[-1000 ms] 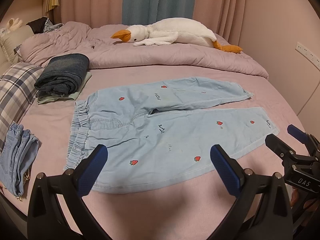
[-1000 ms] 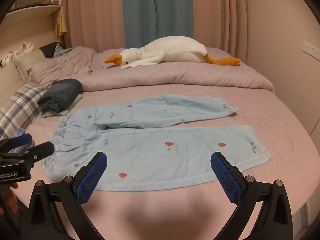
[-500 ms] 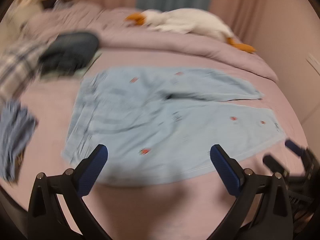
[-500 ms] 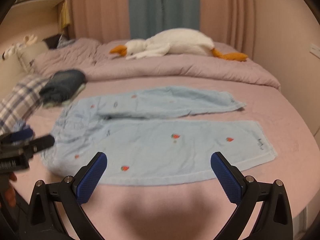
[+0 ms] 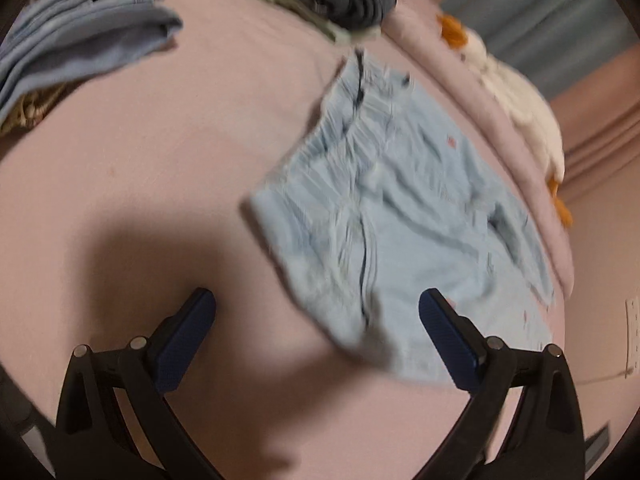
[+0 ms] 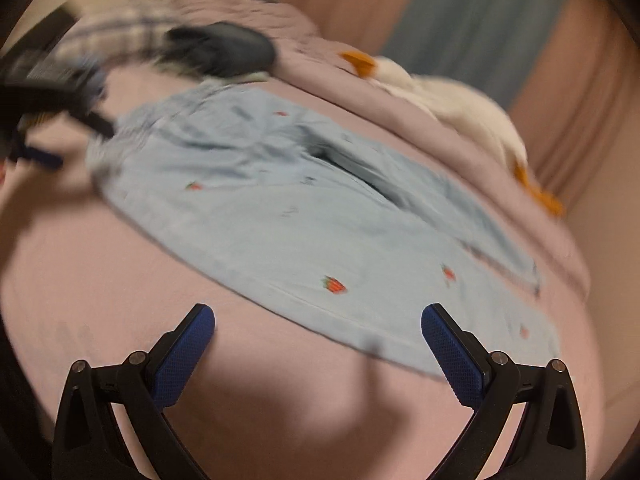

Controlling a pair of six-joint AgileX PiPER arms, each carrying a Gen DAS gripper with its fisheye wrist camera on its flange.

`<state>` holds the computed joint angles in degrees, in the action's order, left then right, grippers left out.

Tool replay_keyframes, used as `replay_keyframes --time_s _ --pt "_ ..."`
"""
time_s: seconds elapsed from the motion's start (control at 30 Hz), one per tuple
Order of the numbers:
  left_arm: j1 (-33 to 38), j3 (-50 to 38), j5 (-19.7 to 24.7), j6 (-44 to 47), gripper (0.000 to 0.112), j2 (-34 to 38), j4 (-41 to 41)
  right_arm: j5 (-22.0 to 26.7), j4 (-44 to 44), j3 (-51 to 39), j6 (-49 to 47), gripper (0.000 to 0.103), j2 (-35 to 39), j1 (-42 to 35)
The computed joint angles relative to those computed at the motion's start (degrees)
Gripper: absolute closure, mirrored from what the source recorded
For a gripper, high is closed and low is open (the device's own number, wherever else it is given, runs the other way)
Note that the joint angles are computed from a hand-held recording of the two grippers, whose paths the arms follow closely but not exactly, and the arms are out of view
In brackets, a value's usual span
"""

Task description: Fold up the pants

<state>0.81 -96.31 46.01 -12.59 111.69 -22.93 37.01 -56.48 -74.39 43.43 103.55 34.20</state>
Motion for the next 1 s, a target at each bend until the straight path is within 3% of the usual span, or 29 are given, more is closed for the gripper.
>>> replay_keyframes --time_s 0.07,0.13,0.23,0.3,0.33,0.37,0.5,0.67,0.8,0.83,0.87,0.93,1.0 --pt "-0.8 -2.7 -0.7 -2.6 0.015 2.1 2.1 0.6 -8.8 0.8 3.3 0.007 2.1 2.3" --pt "-2.1 -8.7 1.7 -8.1 0.025 4.8 6.6 0.6 -18.1 2.5 6.8 0.017 3.8 4.1" --pt "-2.2 -15.0 5.4 -8.4 0.076 8.3 9.1 -1.6 -26.6 3.4 11.0 0.031 4.9 4.4" --pt "-0.5 -15.4 5.8 -5.1 0.078 8.8 5.8 -1.7 -22.9 -0.1 5.6 0.051 6.7 3.7" --pt "0.4 -15.1 6.0 -3.3 0.080 8.7 3.8 -1.0 -19.2 -2.9 1.6 0.075 8.2 3.6" --pt "1.1 -13.6 5.7 -1.7 0.081 7.9 2.6 0.3 -15.9 -5.2 -2.3 0.088 9.5 3.7" --pt "2.3 -11.2 4.4 1.0 0.082 5.6 1.2 4.0 -8.8 -8.5 -8.7 0.093 10.0 5.1" --pt "2.7 -8.5 1.7 1.6 0.082 2.0 5.7 7.7 -0.9 -9.7 -10.9 0.093 7.7 8.7" --pt "3.8 -9.5 3.6 0.8 0.078 3.4 7.4 8.1 2.0 -11.0 -10.8 0.092 8.7 10.5" --pt "3.5 -11.7 6.8 0.5 0.074 4.8 9.0 7.0 5.2 -12.1 -12.3 0.086 9.1 9.7" --pt "3.3 -12.6 8.9 0.1 0.069 5.2 10.5 6.0 9.6 -13.0 -14.2 0.074 9.3 8.7" --pt "3.7 -10.6 8.8 2.0 0.060 3.8 11.1 3.8 13.3 -11.7 -14.6 0.059 7.1 7.0" --pt "4.0 -7.8 7.5 2.3 0.049 1.3 13.0 -0.3 20.1 -8.8 -16.8 0.058 3.0 3.7"
